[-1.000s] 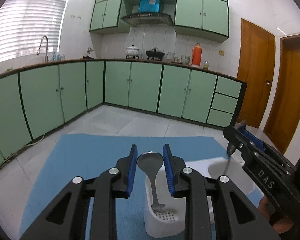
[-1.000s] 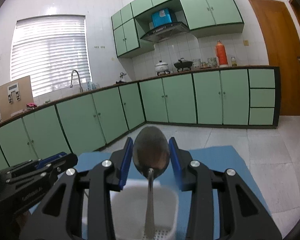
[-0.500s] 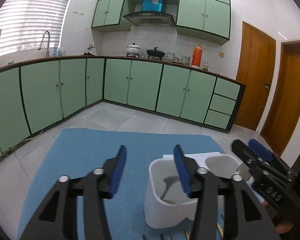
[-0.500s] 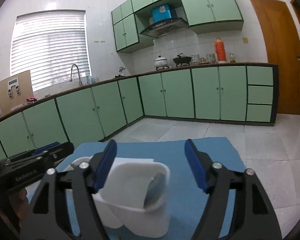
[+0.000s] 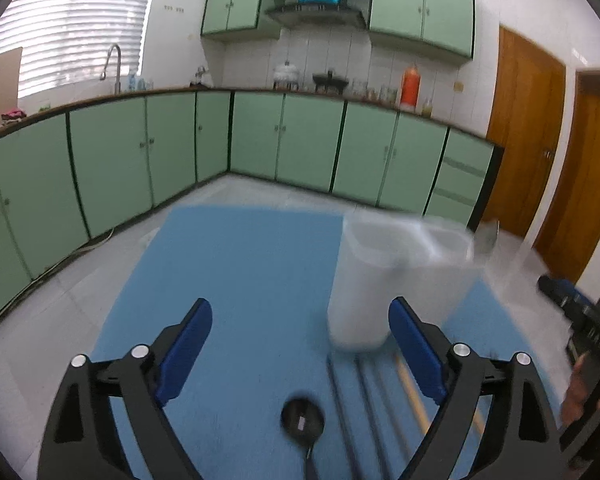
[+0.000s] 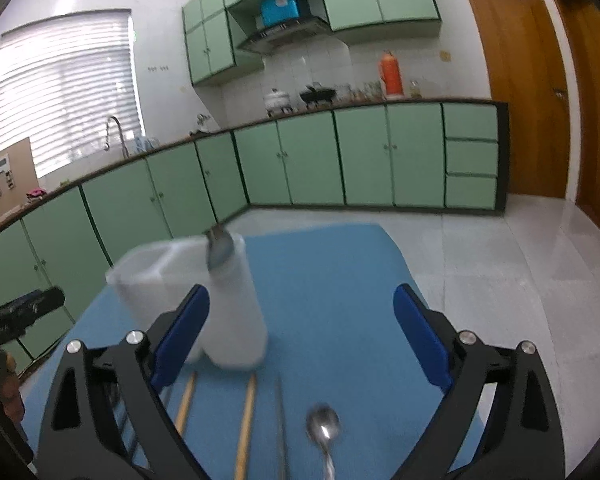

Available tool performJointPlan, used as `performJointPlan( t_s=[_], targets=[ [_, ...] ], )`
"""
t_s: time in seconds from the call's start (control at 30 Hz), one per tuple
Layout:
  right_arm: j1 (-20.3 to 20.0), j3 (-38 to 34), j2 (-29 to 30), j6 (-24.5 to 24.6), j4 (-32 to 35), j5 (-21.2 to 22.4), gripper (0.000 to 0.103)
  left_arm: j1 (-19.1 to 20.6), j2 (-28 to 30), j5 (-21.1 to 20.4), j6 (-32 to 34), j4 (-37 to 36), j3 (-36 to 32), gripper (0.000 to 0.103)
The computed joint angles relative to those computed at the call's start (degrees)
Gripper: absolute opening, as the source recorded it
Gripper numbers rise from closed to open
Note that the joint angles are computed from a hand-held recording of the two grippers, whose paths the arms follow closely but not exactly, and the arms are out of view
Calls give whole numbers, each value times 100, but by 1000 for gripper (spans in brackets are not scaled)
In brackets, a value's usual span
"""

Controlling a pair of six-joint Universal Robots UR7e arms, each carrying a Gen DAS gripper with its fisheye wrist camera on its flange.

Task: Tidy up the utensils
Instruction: 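Grasp the black plastic spoon with the left tool while the right tool grasps the silver spoon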

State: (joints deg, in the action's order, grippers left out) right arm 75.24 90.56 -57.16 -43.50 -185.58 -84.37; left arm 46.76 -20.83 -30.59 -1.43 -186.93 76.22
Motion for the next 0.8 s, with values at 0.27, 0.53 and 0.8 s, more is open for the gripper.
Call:
performJointPlan(
  t_s=[0.27, 0.53, 0.8],
  targets=[
    [-228, 567, -222, -86, -78, -322, 90, 103, -89, 114, -1729, 1870, 305, 88],
    [-253, 595, -220, -284, 122, -487, 81, 299, -60, -31, -2243, 2514, 173, 80],
    [-163, 308, -77, -373, 444, -778, 76, 386, -84, -188, -2354, 2777, 172, 71]
  ],
)
